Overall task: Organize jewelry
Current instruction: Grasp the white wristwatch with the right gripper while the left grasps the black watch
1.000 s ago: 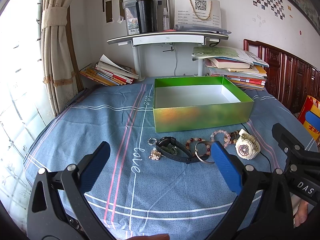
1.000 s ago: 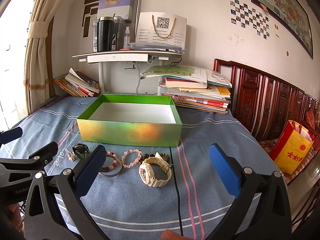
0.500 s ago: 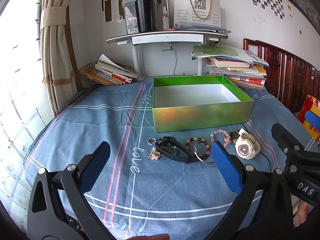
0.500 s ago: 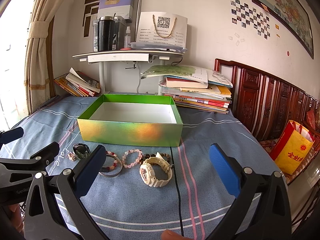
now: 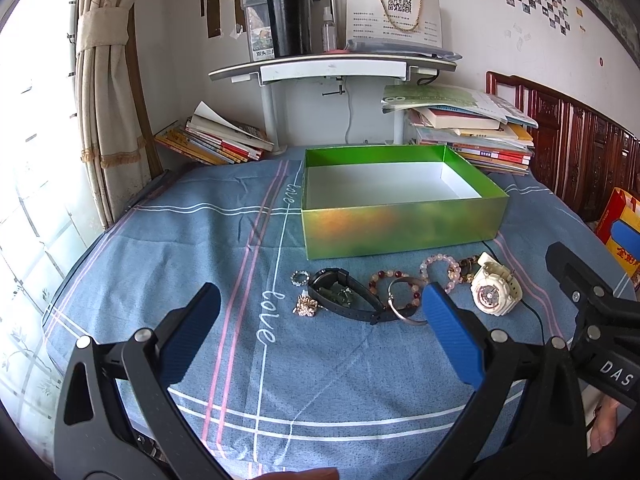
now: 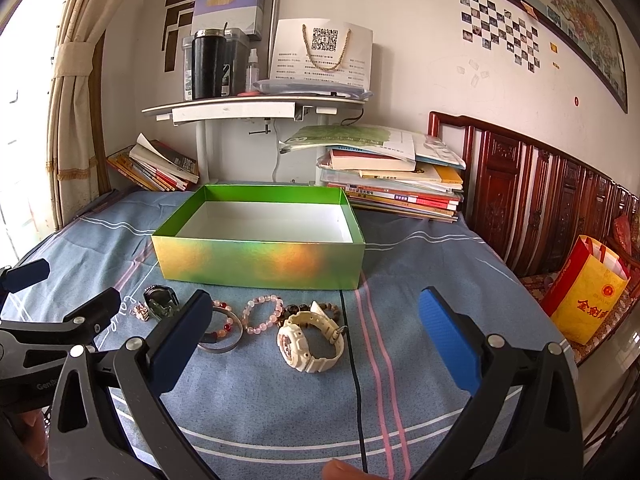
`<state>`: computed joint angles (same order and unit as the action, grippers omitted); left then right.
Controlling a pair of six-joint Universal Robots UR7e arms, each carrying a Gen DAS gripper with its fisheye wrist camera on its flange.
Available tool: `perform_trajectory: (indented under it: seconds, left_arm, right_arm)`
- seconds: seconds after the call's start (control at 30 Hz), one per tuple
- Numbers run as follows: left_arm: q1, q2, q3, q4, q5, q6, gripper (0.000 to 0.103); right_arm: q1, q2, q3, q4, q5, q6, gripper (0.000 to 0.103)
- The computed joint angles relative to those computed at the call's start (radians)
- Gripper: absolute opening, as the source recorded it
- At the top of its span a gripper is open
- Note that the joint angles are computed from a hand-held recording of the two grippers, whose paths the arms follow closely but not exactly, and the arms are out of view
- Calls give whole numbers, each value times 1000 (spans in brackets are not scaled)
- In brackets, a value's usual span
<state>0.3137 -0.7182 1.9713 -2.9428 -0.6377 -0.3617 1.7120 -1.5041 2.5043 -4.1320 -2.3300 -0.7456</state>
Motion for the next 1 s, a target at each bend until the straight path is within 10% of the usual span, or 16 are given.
perform_trajectory:
  seconds: [0.23,0.37,0.5,0.7,0.9,1.0]
  left_arm:
    - [61,6,-83,227,-46,-41,100]
    - [112,-5,-119,329,-107,-54,81]
    - [120,2,-145,353,-73,-49,74]
    - [146,35,-211,410,-57,-61,75]
    - [195,76,-280,454,-128,-62,84]
    - [208,104,-308,467,-148,-50,84]
  right_arm:
    - [-77,-18,-68,179,-116,8,101]
    - [-188,-163,-70,523,-67,213,99]
    - [-272,-280,-77,779,80,347,75]
    - [-252,-279,-77,829,177,312,69]
    - [-216,-144,-136,830,109,258,67]
    - [-212,-115,-140,803,101,234,40]
